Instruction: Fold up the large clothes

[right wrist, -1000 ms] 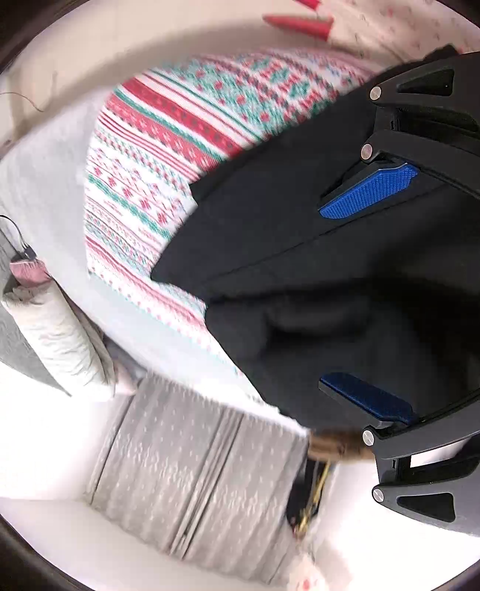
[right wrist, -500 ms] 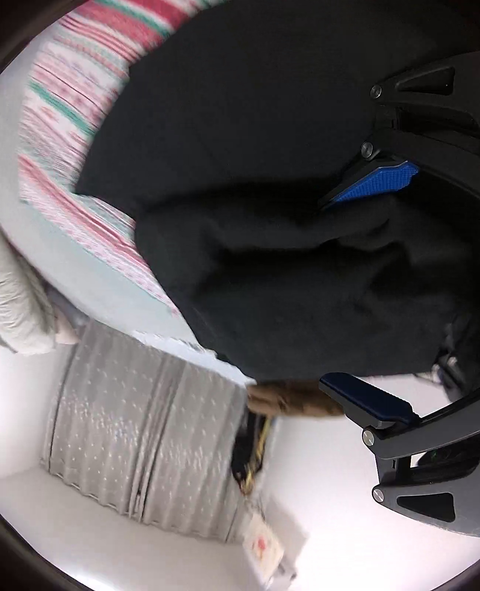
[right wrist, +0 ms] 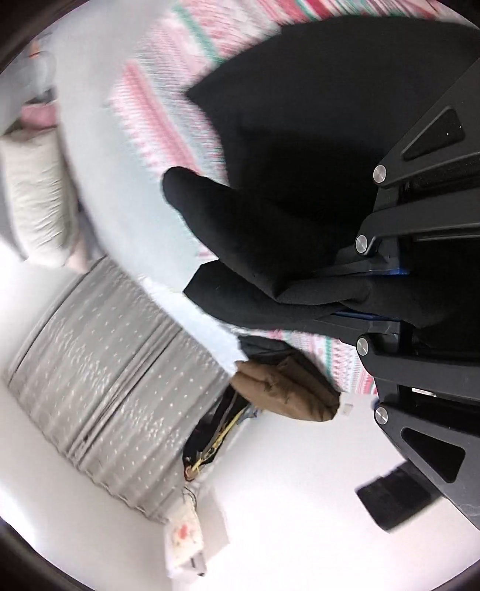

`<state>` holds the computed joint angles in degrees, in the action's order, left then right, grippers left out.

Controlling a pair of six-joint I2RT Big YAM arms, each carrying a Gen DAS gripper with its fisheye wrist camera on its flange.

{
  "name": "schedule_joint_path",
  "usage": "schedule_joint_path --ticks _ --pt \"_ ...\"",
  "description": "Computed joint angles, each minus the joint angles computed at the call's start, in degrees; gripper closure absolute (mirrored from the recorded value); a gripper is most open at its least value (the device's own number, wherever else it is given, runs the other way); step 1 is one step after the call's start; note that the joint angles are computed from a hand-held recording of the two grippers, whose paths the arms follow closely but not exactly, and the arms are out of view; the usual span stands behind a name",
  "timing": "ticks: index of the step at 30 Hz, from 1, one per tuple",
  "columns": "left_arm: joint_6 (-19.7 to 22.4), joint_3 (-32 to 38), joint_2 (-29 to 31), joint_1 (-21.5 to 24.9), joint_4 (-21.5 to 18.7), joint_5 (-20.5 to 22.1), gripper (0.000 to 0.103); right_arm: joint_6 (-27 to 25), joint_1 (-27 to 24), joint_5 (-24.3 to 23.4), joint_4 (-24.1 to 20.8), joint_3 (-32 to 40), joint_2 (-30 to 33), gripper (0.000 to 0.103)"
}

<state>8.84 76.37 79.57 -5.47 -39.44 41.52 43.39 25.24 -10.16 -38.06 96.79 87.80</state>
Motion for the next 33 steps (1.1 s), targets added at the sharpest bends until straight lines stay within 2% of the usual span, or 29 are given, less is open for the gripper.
schedule_joint_path --ticks 3,7,9,11,13,15,17,18,22,25,28,29,31,32,33 --pt "-1.69 1.32 2.06 -2.5 2.45 -0.2 0.031 -1.24 -1.84 1.15 -0.13 -1.83 -3.85 0.091" --pt "1.47 3.75 6.44 -8.54 -0.34 -2.64 0.031 -0.79 -5.62 0.77 -0.7 -8.91 -8.08 0.09" --pt "3.9 2.6 7.02 -11.25 0.82 -7.02 0.031 -0.3 -7.3 0.32 -1.2 -13.12 -9.35 0.088" --pt "7.28 0.43 7.74 -14.83 1.66 -13.09 0.033 0.52 -9.1 1.89 -5.04 -16.15 -9.06 0.081" --pt "9.93 -2.21 7.66 -17.44 3.33 -19.5 0.034 1.92 -10.58 2.98 -6.7 -18.63 -9.37 0.057" --pt "12.93 -4.8 6.56 -19.26 6.3 -24.49 0.035 4.08 -11.3 4.51 -4.92 -21.22 -11.66 0.053" --pt "12.26 -3.72 7.14 -19.13 5.12 -24.27 0.035 4.03 -9.66 14.38 -9.86 -18.88 -12.4 0.053" --pt "12.01 -3.15 7.42 -19.03 4.52 -23.99 0.035 3.24 -9.2 16.87 -10.38 -18.31 -12.58 0.053" --pt "11.55 -3.46 6.92 -19.27 4.84 -24.5 0.035 0.6 -4.62 21.85 -8.54 -13.06 -11.79 0.053" --pt "10.51 -3.05 7.01 -19.02 4.7 -23.57 0.035 -3.65 -1.47 22.21 -6.53 -6.94 -7.2 0.049" --pt "10.13 -2.37 7.56 -18.62 4.77 -22.36 0.035 -5.85 -0.75 17.55 -5.1 -3.52 -2.32 0.048" --pt "10.46 -2.69 7.35 -18.31 4.97 -21.88 0.035 -6.08 -0.58 17.16 -5.57 -2.93 -0.74 0.048" --pt "11.21 -3.44 6.76 -17.75 5.2 -20.22 0.034 -5.91 -0.78 18.86 -10.66 -1.25 1.75 0.048" --pt "11.45 -4.34 5.95 -17.43 5.23 -18.43 0.034 -5.52 -1.34 20.87 -11.25 -3.09 2.38 0.048" --pt "11.7 -5.07 5.27 -17.38 5.37 -17.13 0.034 -4.78 -2.0 20.51 -8.96 -5.99 1.65 0.048"
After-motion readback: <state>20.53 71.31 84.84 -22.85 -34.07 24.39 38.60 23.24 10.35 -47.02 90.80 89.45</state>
